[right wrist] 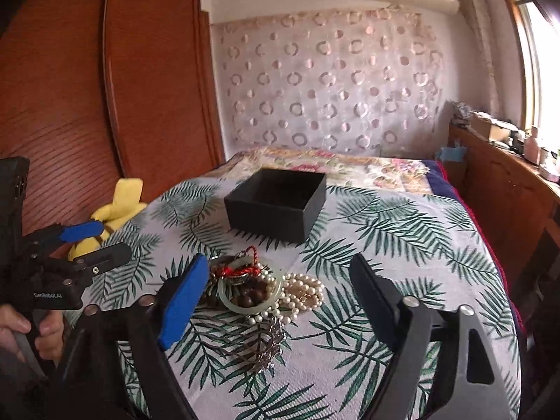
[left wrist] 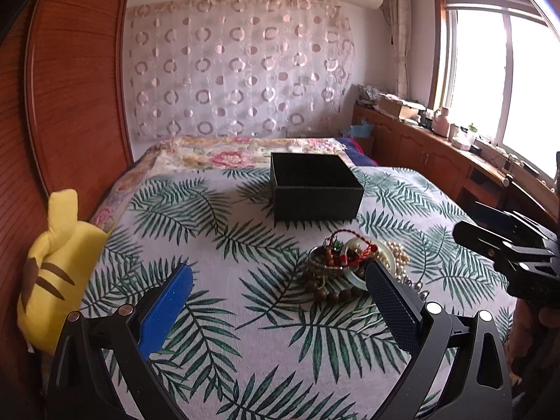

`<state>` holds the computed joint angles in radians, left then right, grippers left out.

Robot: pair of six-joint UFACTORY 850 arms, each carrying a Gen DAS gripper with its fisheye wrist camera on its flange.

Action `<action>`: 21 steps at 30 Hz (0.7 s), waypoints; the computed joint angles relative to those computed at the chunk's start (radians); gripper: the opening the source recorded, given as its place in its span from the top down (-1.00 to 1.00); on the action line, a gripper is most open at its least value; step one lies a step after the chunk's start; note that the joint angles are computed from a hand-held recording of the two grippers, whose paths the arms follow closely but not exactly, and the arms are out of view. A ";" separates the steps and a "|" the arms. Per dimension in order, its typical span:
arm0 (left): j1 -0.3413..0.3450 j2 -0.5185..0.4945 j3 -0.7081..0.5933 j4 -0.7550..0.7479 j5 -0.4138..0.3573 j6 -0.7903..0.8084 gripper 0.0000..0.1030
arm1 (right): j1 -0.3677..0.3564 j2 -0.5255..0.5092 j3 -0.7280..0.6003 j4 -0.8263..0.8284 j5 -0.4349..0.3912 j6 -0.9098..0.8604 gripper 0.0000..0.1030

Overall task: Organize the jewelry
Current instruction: 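Reach into the jewelry pile and grasp the red bead bracelet with the right tool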

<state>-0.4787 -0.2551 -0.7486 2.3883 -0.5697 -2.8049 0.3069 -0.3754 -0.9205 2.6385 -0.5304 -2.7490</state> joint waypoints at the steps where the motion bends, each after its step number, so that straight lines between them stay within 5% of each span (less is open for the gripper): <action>1: 0.005 -0.005 0.000 0.018 0.004 -0.014 -0.85 | -0.001 -0.015 -0.017 -0.046 0.005 0.026 -0.44; 8: 0.037 -0.031 0.001 0.112 0.031 -0.099 -0.85 | 0.002 -0.126 -0.174 -0.393 0.084 0.298 0.24; 21: 0.058 -0.055 0.001 0.167 0.060 -0.148 -0.85 | 0.024 -0.333 -0.500 -1.234 0.123 1.145 0.45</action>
<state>-0.4211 -0.3102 -0.7478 2.5548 -0.5093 -2.9529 0.3306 -0.7083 -1.4209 1.4042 -0.4073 -1.6044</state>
